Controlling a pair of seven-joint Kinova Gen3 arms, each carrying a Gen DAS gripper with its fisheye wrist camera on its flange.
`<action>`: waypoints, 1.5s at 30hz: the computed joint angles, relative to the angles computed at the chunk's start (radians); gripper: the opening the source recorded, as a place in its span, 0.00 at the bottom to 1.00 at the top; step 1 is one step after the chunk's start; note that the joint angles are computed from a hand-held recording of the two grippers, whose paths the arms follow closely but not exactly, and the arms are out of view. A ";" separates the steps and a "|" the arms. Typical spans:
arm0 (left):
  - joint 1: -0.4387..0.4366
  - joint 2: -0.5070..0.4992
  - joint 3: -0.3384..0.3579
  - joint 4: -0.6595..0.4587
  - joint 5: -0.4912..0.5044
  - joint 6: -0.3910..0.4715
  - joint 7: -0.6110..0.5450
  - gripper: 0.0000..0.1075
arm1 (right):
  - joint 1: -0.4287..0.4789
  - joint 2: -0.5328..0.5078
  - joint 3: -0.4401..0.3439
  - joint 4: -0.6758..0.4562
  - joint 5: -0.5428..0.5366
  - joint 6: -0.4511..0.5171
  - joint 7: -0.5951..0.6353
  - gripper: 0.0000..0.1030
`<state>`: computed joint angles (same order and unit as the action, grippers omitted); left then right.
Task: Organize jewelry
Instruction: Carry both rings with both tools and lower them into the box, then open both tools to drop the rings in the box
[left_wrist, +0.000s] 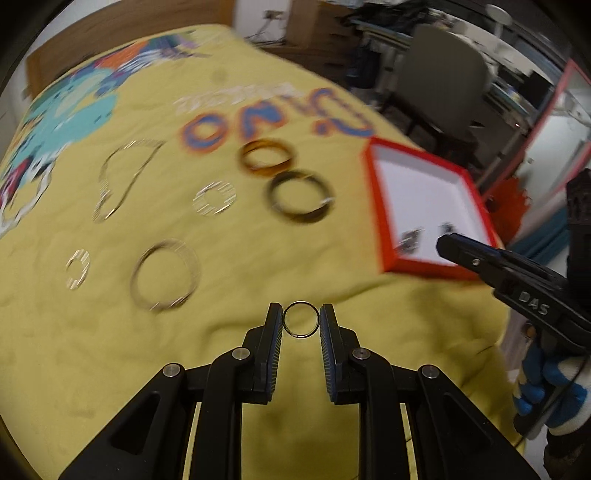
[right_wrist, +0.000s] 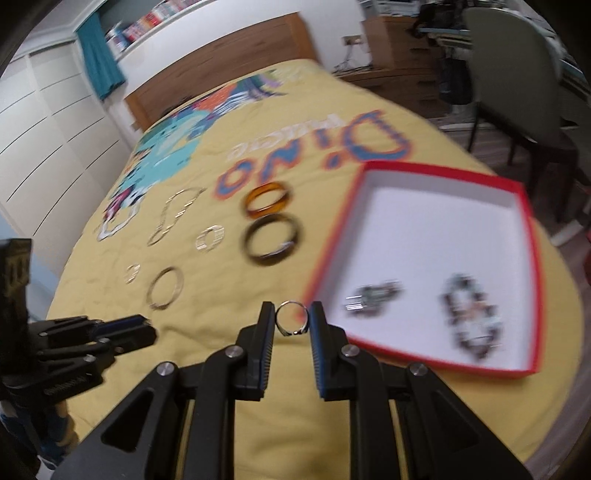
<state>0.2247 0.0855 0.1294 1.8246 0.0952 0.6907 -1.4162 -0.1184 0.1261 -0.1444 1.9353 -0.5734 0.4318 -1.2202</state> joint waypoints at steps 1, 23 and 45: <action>0.013 0.023 0.010 -0.030 -0.008 0.001 0.007 0.19 | 0.013 -0.002 0.016 -0.001 0.012 0.003 0.001 0.17; 0.262 0.531 -0.033 -0.610 -0.170 0.190 0.079 0.19 | 0.187 0.240 0.026 -0.200 0.204 0.074 0.032 0.17; 0.275 0.296 -0.047 -0.348 -0.262 0.100 0.165 0.35 | 0.221 0.072 0.011 -0.078 0.129 0.027 0.070 0.28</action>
